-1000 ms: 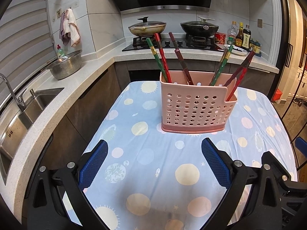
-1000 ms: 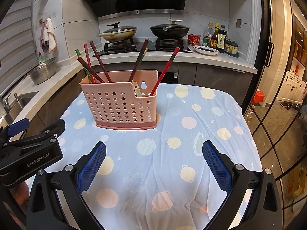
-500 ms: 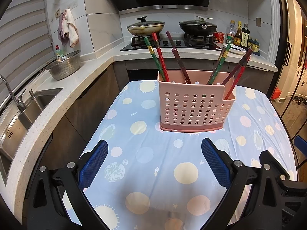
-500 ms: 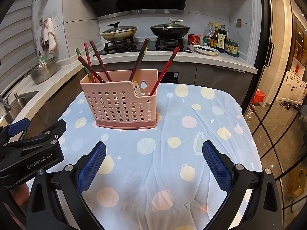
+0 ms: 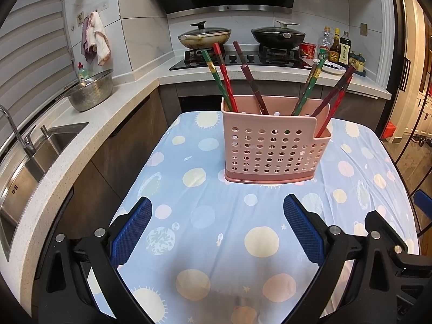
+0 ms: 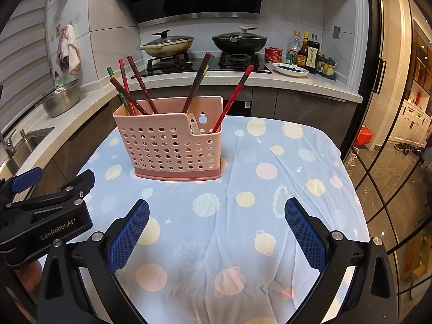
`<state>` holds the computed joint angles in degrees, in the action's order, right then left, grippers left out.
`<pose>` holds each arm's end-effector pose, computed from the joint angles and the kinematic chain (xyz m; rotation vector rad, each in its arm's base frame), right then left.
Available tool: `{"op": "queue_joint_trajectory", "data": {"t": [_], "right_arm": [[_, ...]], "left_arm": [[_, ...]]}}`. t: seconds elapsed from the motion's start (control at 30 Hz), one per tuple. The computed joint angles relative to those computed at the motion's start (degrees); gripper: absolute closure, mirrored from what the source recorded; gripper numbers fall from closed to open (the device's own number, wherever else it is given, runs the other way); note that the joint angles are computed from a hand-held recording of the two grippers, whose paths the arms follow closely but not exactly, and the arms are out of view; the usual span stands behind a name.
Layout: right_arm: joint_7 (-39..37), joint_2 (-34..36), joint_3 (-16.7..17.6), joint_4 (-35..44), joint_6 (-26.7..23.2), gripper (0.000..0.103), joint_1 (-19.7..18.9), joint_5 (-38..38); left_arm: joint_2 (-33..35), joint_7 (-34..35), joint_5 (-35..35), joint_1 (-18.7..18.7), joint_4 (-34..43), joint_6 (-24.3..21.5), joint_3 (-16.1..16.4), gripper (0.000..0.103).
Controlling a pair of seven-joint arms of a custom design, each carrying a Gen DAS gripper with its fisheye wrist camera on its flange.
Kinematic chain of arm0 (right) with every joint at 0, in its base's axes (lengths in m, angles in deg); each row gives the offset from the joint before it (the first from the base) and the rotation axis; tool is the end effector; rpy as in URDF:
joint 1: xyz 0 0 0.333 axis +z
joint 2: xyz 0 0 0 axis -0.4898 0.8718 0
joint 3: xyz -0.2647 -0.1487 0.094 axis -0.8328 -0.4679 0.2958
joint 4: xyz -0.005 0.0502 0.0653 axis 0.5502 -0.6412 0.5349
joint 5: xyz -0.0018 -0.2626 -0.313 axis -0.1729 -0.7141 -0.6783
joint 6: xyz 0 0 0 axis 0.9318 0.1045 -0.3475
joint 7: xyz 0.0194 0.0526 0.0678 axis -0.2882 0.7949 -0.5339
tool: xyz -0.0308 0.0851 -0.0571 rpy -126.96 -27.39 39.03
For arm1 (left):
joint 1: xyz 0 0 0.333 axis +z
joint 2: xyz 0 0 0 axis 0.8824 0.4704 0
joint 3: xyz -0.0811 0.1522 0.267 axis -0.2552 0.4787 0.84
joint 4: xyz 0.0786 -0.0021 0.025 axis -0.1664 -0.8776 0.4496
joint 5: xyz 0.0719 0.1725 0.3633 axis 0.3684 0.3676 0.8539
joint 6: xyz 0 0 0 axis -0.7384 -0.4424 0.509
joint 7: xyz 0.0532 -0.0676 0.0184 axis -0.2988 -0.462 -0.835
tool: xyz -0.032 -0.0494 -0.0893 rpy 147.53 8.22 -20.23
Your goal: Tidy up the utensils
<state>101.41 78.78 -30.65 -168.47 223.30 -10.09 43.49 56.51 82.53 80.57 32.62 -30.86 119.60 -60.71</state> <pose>0.6095 0.2543 0.6263 -1.6598 1.7753 -0.7813 0.6317 -0.3834 0.6335 -1.6683 1.7156 -0.6695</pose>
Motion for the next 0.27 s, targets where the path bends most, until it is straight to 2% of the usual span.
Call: {"op": "queue_joint_trajectory", "data": {"t": [0.27], "right_arm": [[-0.02, 0.24, 0.05, 0.25, -0.51, 0.006, 0.19, -0.44]], "left_arm": [[-0.05, -0.21, 0.05, 0.14, -0.51, 0.31, -0.05, 0.009]]}}
